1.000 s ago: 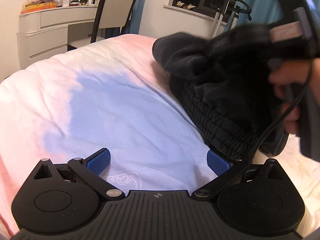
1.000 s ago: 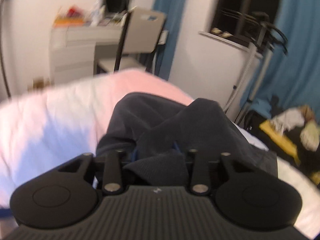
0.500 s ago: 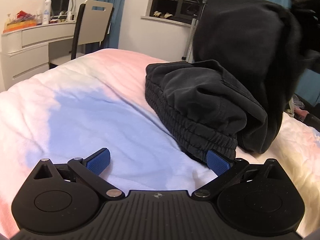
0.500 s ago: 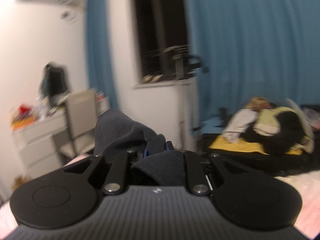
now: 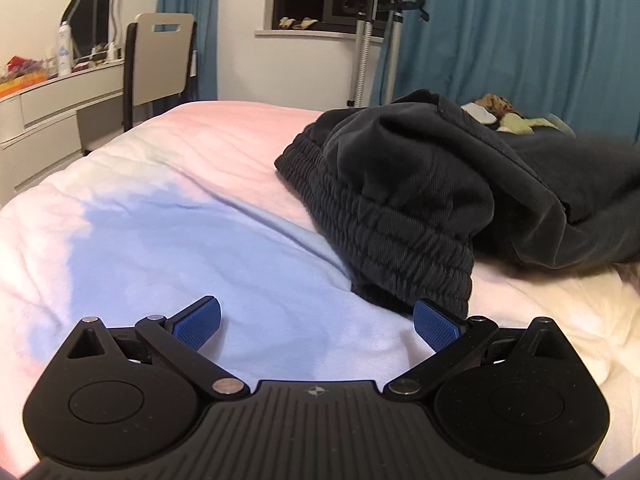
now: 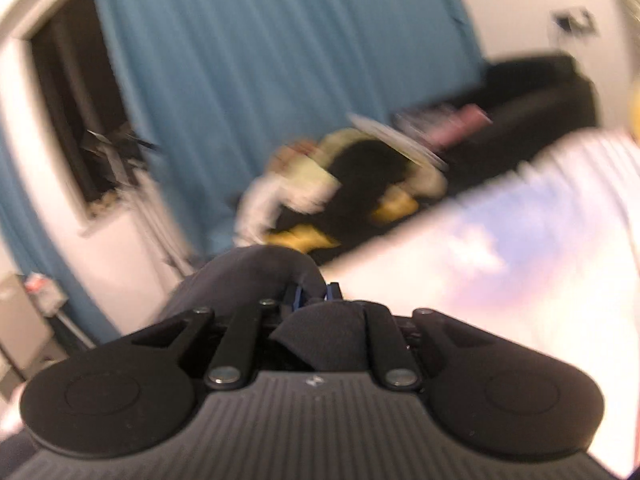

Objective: Fold clothes

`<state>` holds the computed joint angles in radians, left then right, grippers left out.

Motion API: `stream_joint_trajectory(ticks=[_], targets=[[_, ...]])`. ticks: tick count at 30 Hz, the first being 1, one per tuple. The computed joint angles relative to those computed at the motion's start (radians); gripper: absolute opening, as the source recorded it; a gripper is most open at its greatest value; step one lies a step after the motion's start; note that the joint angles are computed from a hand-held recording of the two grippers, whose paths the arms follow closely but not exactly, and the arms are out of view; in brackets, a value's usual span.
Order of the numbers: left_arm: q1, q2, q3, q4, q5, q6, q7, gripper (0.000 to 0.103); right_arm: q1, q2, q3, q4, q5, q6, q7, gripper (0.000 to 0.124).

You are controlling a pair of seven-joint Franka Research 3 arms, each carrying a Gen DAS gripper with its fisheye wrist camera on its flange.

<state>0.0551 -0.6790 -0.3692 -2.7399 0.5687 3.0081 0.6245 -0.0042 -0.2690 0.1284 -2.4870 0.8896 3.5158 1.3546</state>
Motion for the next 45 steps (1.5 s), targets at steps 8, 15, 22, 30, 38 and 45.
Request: stream_joint_trajectory(ticks=[8, 15, 22, 30, 38, 45], targets=[[0.075, -0.005, -0.092, 0.034, 0.081, 0.012, -0.044, 0.103, 0.099, 0.056, -0.132, -0.142, -0.241, 0.077, 0.235, 0.021], [0.119, -0.018, -0.143, 0.035, 0.142, 0.104, -0.032, 0.103, 0.032, -0.092, -0.056, -0.215, -0.207, 0.035, 0.208, 0.045], [0.112, 0.003, -0.139, 0.022, 0.087, 0.162, 0.037, 0.103, -0.073, -0.349, 0.157, -0.286, -0.101, -0.098, 0.198, 0.053], [0.122, 0.019, -0.144, 0.035, 0.052, 0.126, 0.043, 0.103, -0.044, -0.63, 0.391, -0.397, -0.106, -0.262, 0.361, 0.071], [0.359, 0.045, -0.345, 0.109, 0.121, 0.191, 0.042, 0.103, 0.065, -0.606, 0.312, -0.409, -0.17, -0.194, 0.462, 0.082], [0.67, 0.041, -0.646, 0.186, 0.075, 0.331, 0.097, 0.103, 0.199, -0.48, 0.131, -0.423, -0.284, -0.076, 0.52, 0.082]])
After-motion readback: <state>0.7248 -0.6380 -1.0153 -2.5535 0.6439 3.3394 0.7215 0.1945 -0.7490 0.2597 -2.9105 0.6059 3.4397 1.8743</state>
